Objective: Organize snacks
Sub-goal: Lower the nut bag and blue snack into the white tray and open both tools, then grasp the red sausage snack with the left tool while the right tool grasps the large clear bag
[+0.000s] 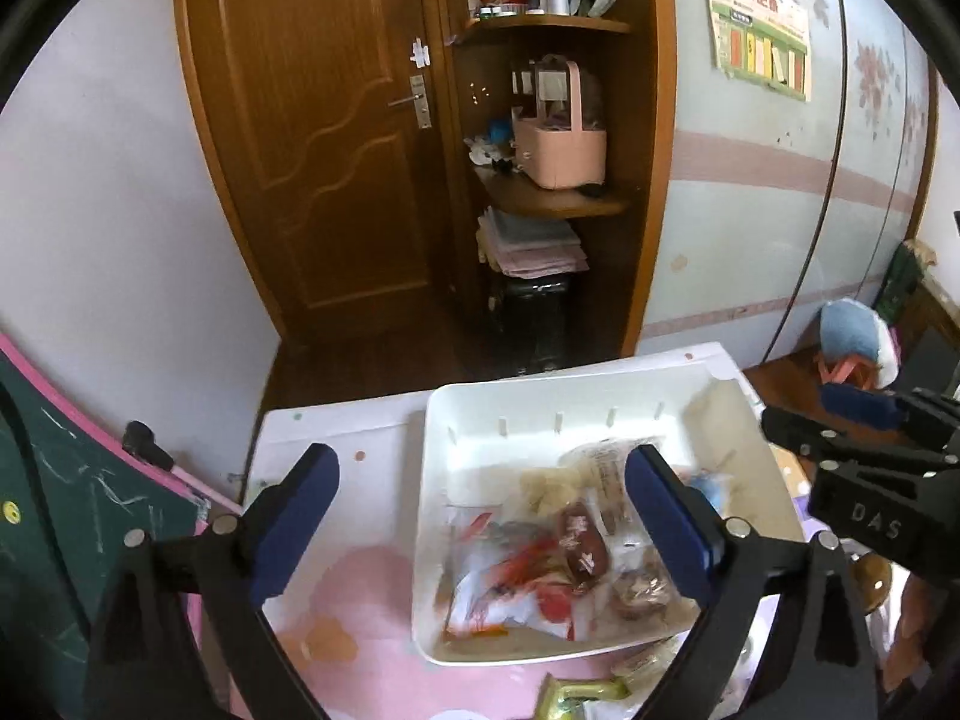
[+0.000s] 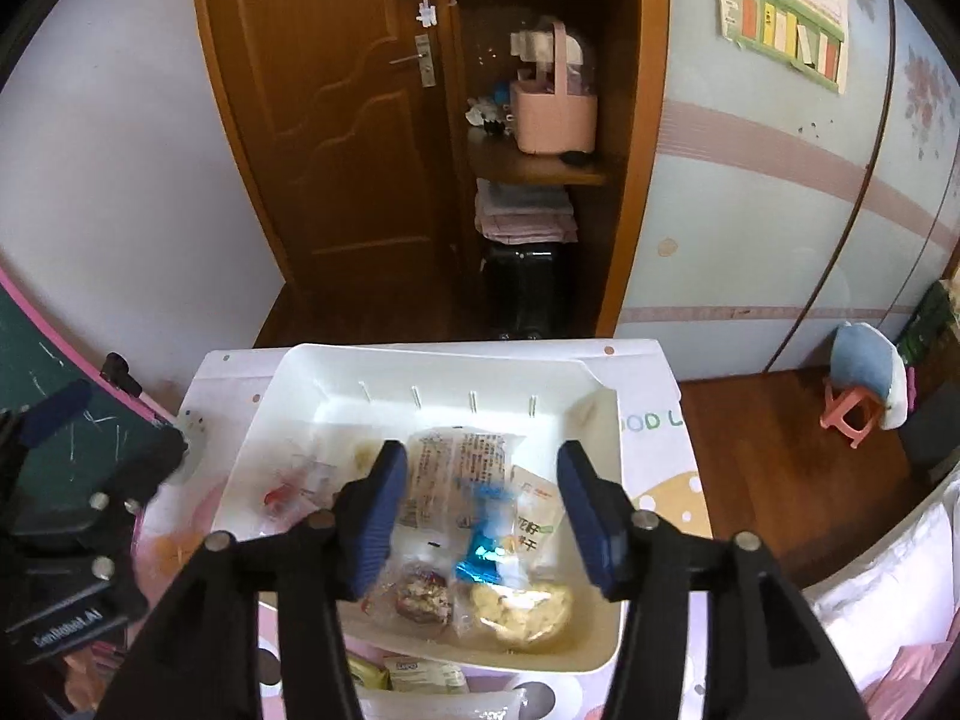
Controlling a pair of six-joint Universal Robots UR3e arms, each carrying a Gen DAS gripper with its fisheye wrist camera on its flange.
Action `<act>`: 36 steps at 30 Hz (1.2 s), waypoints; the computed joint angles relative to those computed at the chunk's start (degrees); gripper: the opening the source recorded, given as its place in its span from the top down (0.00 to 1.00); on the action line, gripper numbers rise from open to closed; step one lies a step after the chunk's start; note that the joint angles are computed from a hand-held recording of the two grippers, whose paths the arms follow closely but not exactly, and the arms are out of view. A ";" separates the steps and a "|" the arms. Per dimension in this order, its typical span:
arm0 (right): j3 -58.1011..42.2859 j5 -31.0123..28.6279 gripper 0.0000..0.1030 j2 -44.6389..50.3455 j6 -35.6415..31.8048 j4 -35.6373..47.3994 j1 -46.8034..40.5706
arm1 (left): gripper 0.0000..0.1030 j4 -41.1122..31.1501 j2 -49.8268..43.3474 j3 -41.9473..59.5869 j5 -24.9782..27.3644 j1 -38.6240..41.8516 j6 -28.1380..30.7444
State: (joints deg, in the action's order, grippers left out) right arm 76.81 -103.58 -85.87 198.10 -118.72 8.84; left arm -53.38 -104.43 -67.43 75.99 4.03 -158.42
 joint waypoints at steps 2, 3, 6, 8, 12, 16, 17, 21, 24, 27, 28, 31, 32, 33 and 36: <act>1.01 -0.17 0.44 -0.78 -0.19 -0.21 -0.01 | 0.07 0.07 1.38 -1.56 -0.39 0.54 0.25; 1.44 -0.04 0.44 -1.27 -0.17 -0.03 -0.09 | 0.07 0.02 2.07 -2.19 -0.39 0.72 0.22; 2.42 1.21 0.43 -2.82 -0.26 0.53 -0.76 | 0.07 -0.36 4.63 -4.24 -1.20 1.72 0.43; 3.12 1.77 0.43 -4.03 -0.08 1.01 -0.81 | 0.07 -0.64 6.57 -5.73 -1.79 2.31 0.83; 3.54 1.84 0.43 -6.13 0.46 2.46 0.42 | 0.07 -2.20 9.81 -7.50 -3.13 3.21 2.03; 5.39 1.74 0.43 -9.19 0.58 3.27 2.47 | 0.07 -3.36 15.66 -12.49 -4.91 4.61 4.62; 5.96 1.73 0.43 -9.93 0.55 3.37 2.89 | 0.07 -3.76 17.06 -13.66 -5.39 5.06 5.33; 10.59 4.61 0.37 -14.87 0.40 3.73 3.58 | 0.07 -6.61 24.11 -20.06 -8.94 8.40 9.36; 17.25 6.18 0.27 -19.80 0.93 3.08 4.74 | 0.07 -8.69 30.42 -27.10 -11.58 11.77 13.79; 24.37 7.53 0.26 -23.98 0.78 2.05 5.44 | 0.07 -9.98 36.67 -35.39 -13.00 15.25 18.41; 27.07 8.35 0.26 -25.37 0.44 1.62 5.26 | 0.07 -10.25 38.76 -38.57 -13.26 16.48 19.96; 36.11 10.24 0.26 -28.80 -1.32 -0.45 4.22 | 0.07 -9.03 42.54 -47.35 -12.93 19.40 23.19; 38.34 10.46 0.26 -29.05 -1.61 -1.25 4.10 | 0.07 -8.56 43.09 -49.29 -12.86 20.05 23.77; 40.31 10.88 0.26 -29.13 -2.15 -2.06 3.38 | 0.07 -7.72 43.38 -51.68 -12.35 20.58 24.00; 47.30 14.20 0.26 -29.81 -4.35 -6.01 -0.23 | 0.07 -5.30 40.94 -56.59 -10.34 21.00 22.59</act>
